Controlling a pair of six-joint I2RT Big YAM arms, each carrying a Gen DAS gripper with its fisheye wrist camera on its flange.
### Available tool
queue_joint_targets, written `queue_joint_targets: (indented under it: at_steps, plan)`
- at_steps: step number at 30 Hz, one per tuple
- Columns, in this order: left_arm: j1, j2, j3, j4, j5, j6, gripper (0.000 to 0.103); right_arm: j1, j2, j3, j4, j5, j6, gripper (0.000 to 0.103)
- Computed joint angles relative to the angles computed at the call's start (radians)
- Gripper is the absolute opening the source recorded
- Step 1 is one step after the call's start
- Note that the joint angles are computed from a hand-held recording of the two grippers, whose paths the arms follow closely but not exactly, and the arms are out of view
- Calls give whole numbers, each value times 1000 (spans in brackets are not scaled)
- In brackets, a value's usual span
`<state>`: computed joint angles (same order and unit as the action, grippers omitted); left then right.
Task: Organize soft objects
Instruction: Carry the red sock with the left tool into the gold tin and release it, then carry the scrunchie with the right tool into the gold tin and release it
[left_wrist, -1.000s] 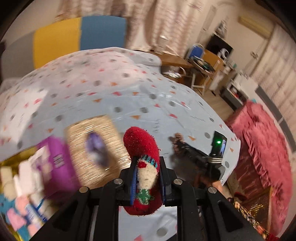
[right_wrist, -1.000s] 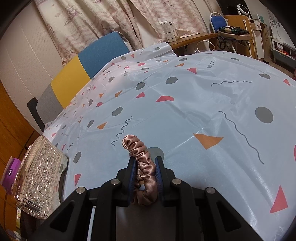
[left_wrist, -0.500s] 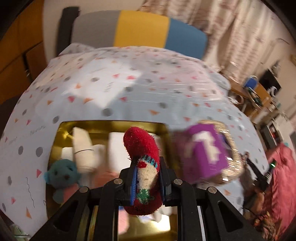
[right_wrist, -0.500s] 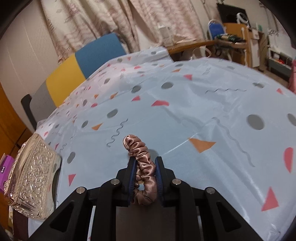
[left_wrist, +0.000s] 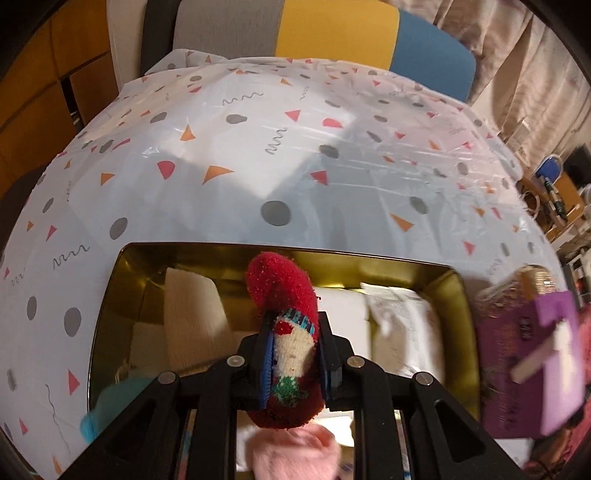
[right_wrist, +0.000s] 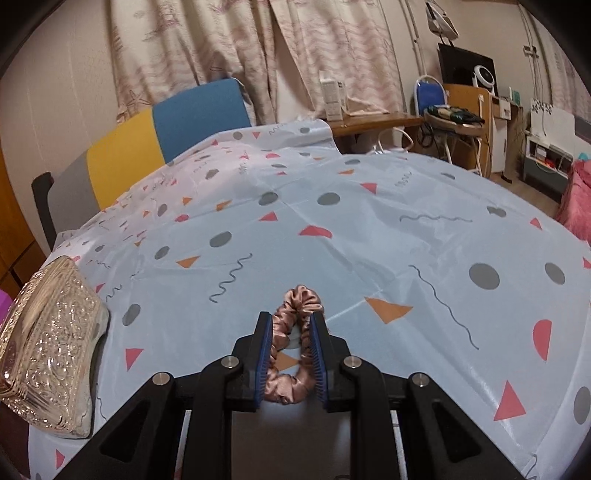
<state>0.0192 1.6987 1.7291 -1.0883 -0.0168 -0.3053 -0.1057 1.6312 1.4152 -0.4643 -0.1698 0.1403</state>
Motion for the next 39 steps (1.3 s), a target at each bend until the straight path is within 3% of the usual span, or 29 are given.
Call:
queue_joint_targets:
  at_steps: [2,3,4,6,7,13,18,23,27,28,30,31,33,39]
  plan:
    - [7,7,-3,14,12,1,23,-5,0,-3,2,-2,13,20]
    - [7,4,-12,28,3,0,30,-7,0,-3,3,-4,20,20]
    - [7,-2,-21,38,-8,-5,43,-7,1,-3,2,-3,23,20]
    - [11,-23,-46,66,19,-12,61,-8,3,0,-3,-3,24,20]
    - [11,-42,-66,85,18,-18,64,-7,3,0,-3,-2,21,20]
    - [3,-150,-161,138,5,-57,70,3,-22,-22,27,26,3,20]
    - [-18,-294,-297,241,-6,-105,75,1,-45,-26,20,21,2,16]
    - [-55,-414,-405,312,-18,-125,80,-3,-104,-52,4,-37,18,15]
    - [-105,-499,-476,324,-91,-143,88,13,-153,-62,-13,-50,-7,15]
    - [-116,-517,-492,327,-103,-154,91,19,-144,-43,-43,-42,-18,16]
    - [-136,-549,-518,318,-141,-183,94,37,-71,57,-199,24,-44,31]
    - [-143,-561,-528,317,-151,-192,95,45,-39,97,-253,63,-47,42]
    - [-160,-592,-554,314,-180,-212,100,58,34,175,-348,144,-37,44]
    - [-217,-656,-612,266,-305,-225,103,84,155,304,-458,213,-72,45]
